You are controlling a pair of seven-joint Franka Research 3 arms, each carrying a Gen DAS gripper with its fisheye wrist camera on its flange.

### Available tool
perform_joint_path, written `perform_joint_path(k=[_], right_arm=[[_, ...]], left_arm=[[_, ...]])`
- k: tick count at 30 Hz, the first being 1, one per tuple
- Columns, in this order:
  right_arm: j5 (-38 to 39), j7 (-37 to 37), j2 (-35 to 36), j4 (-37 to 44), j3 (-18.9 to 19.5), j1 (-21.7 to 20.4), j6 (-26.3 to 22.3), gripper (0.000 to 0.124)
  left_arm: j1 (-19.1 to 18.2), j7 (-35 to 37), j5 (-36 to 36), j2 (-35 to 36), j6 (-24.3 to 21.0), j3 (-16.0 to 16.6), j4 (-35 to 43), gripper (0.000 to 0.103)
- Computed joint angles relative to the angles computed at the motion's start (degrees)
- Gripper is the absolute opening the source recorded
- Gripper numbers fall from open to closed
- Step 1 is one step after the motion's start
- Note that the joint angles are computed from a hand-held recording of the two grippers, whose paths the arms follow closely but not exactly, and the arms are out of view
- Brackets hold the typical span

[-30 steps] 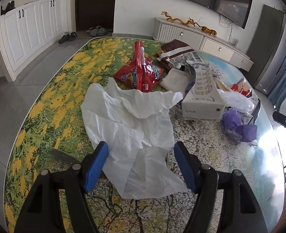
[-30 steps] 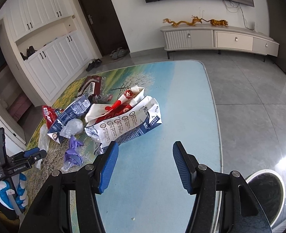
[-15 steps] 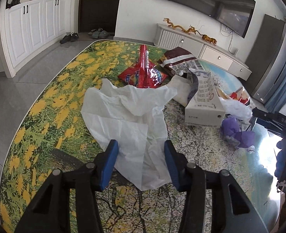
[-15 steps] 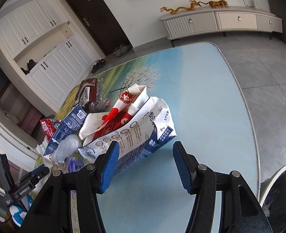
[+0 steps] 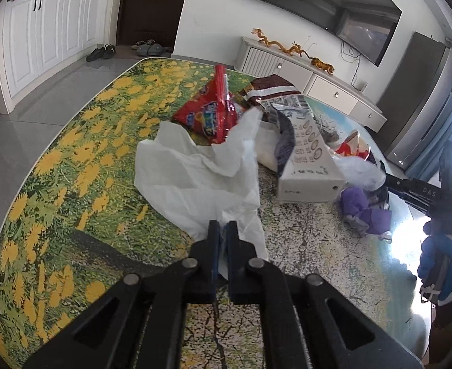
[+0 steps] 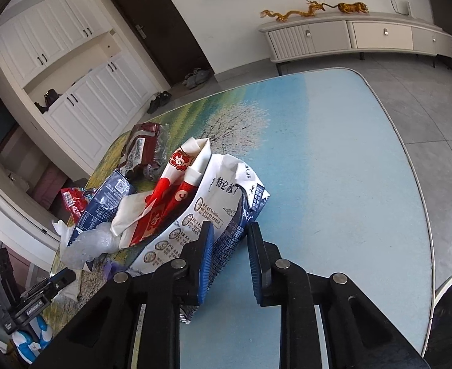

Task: Collect trash
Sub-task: 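Grasp the white plastic sheet with the left gripper while the right grasps the printed milk carton, then lift and carry the plastic sheet and milk carton in both grippers toward the bin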

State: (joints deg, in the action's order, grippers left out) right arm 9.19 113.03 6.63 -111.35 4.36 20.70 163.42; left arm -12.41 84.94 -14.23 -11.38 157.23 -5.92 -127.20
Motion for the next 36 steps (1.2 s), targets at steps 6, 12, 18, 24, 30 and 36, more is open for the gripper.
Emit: perform_joint_path(k=[6,12,18,24,30,36], right_arm=[[-2.84,0.65,-3.26,-2.73,0.12,0.30,-0.20,0.014],[-6.05,2.91,-8.14,-7.07,1.12,-0.41,0.20,0.013],[-6.75,5.05,-14.14,-12.53,2.88,-2.00,1.76,0.013],[-6.31,6.03,-19.92,-17.39,4.99,-3.65,3.49,0.013],[-6.24,7.87,-26.31,-22.22,7.56,-6.23,5.70,0.013],[-5.78,10.25,-34.44,-28.28,10.07,-10.62,7.06,0.013]], left_arm=[[-0.58,-0.50,-0.17,-2.28,2.10,0.05,-2.47,0.001],[-1.57,-3.07,0.49,-7.05,1.60,0.58,-6.23,0.001],[-2.10,-7.15,3.82,-13.10,1.56,0.84,-9.75,0.001],[-3.56,-9.21,6.72,-18.25,1.38,1.62,-12.12,0.001],[-5.22,-11.28,9.22,-21.77,1.36,1.40,-12.51,0.001],[-9.83,-9.19,9.15,-21.04,0.94,1.98,-9.68,0.001]])
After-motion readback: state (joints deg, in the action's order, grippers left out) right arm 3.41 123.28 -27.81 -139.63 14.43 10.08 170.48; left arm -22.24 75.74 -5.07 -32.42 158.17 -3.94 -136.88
